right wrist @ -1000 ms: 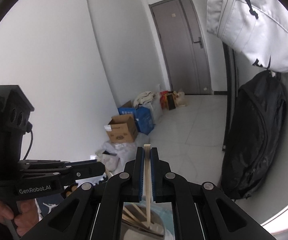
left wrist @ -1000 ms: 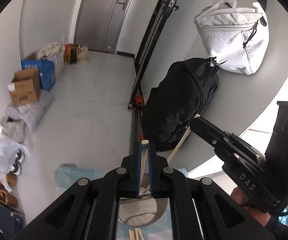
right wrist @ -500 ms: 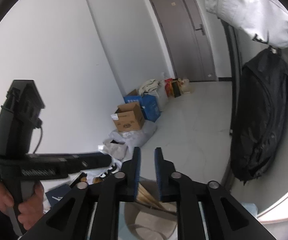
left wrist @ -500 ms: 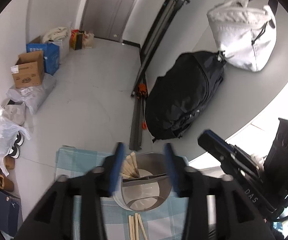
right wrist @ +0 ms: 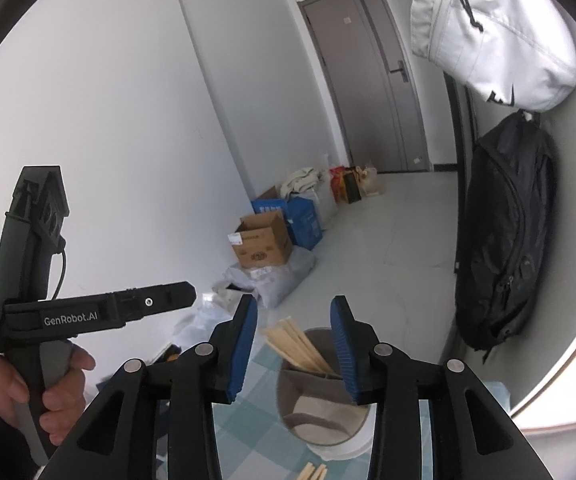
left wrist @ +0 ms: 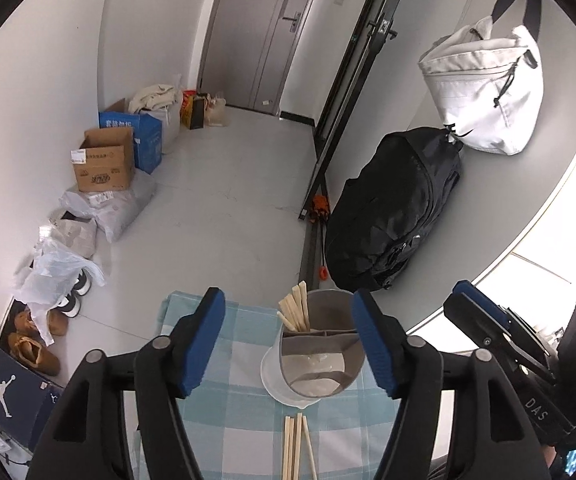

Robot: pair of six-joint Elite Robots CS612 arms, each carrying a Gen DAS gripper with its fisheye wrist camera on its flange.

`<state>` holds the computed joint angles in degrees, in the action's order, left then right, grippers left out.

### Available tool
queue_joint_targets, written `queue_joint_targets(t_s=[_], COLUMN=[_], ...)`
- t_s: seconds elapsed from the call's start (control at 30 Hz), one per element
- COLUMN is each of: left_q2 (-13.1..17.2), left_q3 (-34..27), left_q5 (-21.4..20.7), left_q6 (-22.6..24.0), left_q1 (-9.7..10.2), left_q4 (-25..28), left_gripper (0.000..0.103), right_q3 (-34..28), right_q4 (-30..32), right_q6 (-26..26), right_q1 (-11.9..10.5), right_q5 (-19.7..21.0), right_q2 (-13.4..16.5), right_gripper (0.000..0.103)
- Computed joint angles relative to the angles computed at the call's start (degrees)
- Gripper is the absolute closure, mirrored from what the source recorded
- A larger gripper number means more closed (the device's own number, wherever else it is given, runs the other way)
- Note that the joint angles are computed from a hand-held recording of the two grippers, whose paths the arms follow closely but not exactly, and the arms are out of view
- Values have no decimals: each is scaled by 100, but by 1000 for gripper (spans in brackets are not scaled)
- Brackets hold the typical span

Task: Organize utensils
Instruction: 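Lower the right gripper to the chopstick pile and close on one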

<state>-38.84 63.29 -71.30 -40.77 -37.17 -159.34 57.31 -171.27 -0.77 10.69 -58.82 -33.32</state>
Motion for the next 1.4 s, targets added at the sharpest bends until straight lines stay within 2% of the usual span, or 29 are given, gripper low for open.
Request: queue_joint_targets(t_s=[0.13,0.33,0.47,0.6,0.8,0.93,1.13,1.2,1.27,1.4], left_q2=[-89,-170,-225,-260,-226,-177,-62,-7,66,184], left_q3=[174,353,507,673,808,911,949,931,890,878], left_q5=[300,515,651,762,848,884,811,781,694,640], left_q6=[99,171,210,330,451,332,172,109,114,15], left_q1=[-99,-198,-271,-351,-436,-461,-446,-429,-409,-383], left_q4=[-136,-193,-252,-364,-434,-510,-504,-506,-462,-538], left_gripper=[36,33,27,27,27,27,26,26,26,26], right_q3=[261,697,984,1229,1551,1691,1855,1903,1922,1891], right_q4=[-197,-559,-840,-1033,-1096,-1135,-1161,-1166,-1028,-523], right_q6=[-33,68,208,322,281,235,110,55,-22,-228], right_q1=[-5,-31,-62,-95,-98,-97,-110,-113,-116,-95], right_q5=[62,33,-21,-52,-173,-226,-205,-240,-246,-354], right_q2=[-133,-316,-416,-466,-514,-495,-452,-428,-410,-395], right_gripper=[55,48,39,37,35,28,27,24,19,19])
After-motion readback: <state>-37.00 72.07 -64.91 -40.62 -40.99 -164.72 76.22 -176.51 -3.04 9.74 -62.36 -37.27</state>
